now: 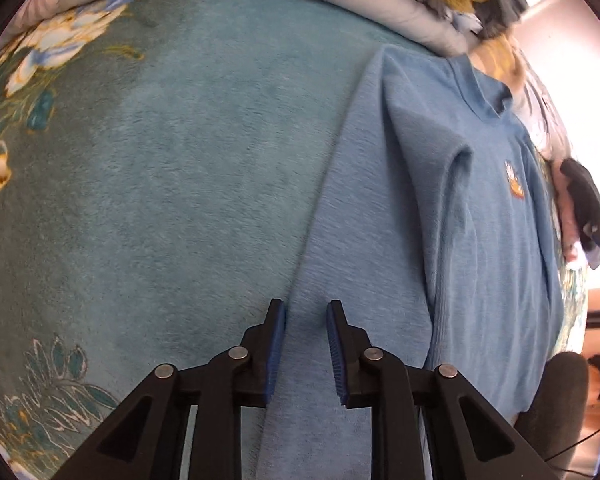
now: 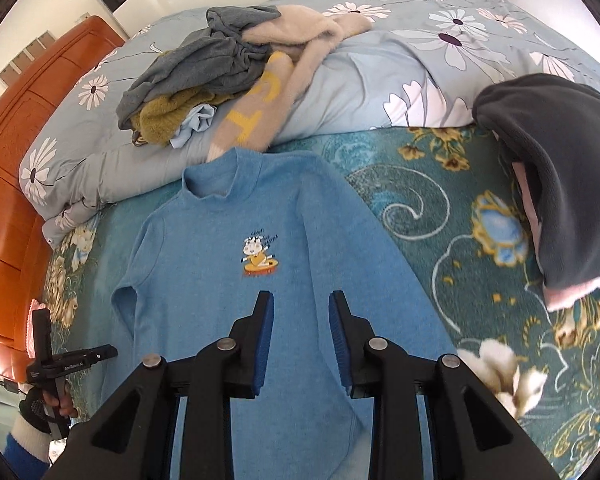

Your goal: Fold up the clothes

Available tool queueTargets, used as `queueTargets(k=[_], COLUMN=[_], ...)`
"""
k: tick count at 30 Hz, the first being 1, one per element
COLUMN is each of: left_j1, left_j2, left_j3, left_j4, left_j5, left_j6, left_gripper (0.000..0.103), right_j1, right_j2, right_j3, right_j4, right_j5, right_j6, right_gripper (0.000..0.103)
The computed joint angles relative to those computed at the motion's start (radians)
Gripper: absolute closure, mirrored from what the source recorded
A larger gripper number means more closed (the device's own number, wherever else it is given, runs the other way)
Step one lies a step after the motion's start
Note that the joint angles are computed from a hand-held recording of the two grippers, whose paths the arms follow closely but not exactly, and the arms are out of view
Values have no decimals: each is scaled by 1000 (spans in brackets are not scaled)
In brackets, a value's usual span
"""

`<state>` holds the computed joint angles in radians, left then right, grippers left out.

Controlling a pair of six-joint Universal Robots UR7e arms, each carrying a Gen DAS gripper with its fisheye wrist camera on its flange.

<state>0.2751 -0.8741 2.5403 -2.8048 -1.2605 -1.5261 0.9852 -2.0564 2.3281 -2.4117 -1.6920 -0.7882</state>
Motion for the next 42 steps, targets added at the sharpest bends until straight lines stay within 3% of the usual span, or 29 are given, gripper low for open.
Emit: queueTargets(k=[1,3,8,11,14,17,20,24,26,28,30,32,35,39,42], left_j1=[-1,-9,-16,16,71,109,171,166,129,91,21,-47,-139,-241,-268], left_j2=[-1,-12,-127,-222,-295,-253,-208,-209,-199,-185,-186,-184,-198,-148,-97], left_j3=[-14,-40,-97,-121,-132,-183,-218,-206,-220,-243,-254,-271,-254,-292,-330], left_j4=[33,112,497,741,843,928,968,857,894,950,981,1018,924,857,815], left_j5=[-1,7,80,126,181,222,253,260,265,269,285,305,319,330,327], left_j6=[12,20,-50,-111,-150,-126,-70,-69,-109,-155,-240,-331,-434,-512,-507], left_gripper=[97,100,100,100,100,100,100,94,71,56,54,41,37,37,37], right_j1=[-6,-14,3,4,-7,-32,-64,-143,-183,-220,-252,-285,-316,-323,-323], right_j2=[-8,-22,-33,-32,-21,-12,-2,14,24,37,52,61,86,105,116], right_j3=[-2,-6,-19,-27,-39,-53,-69,-102,-120,-138,-153,-161,-191,-187,-169], right_j4=[15,40,48,35,19,16,10,33,53,73,92,101,171,172,157], right_j5=[9,25,13,1,-11,-27,-58,-73,-81,-94,-112,-118,-138,-187,-233], right_j6=[11,30,46,41,46,47,30,-3,-35,-68,-104,-140,-158,-205,-249], right_gripper=[74,74,74,74,74,74,74,74,74,74,74,74,69,66,66])
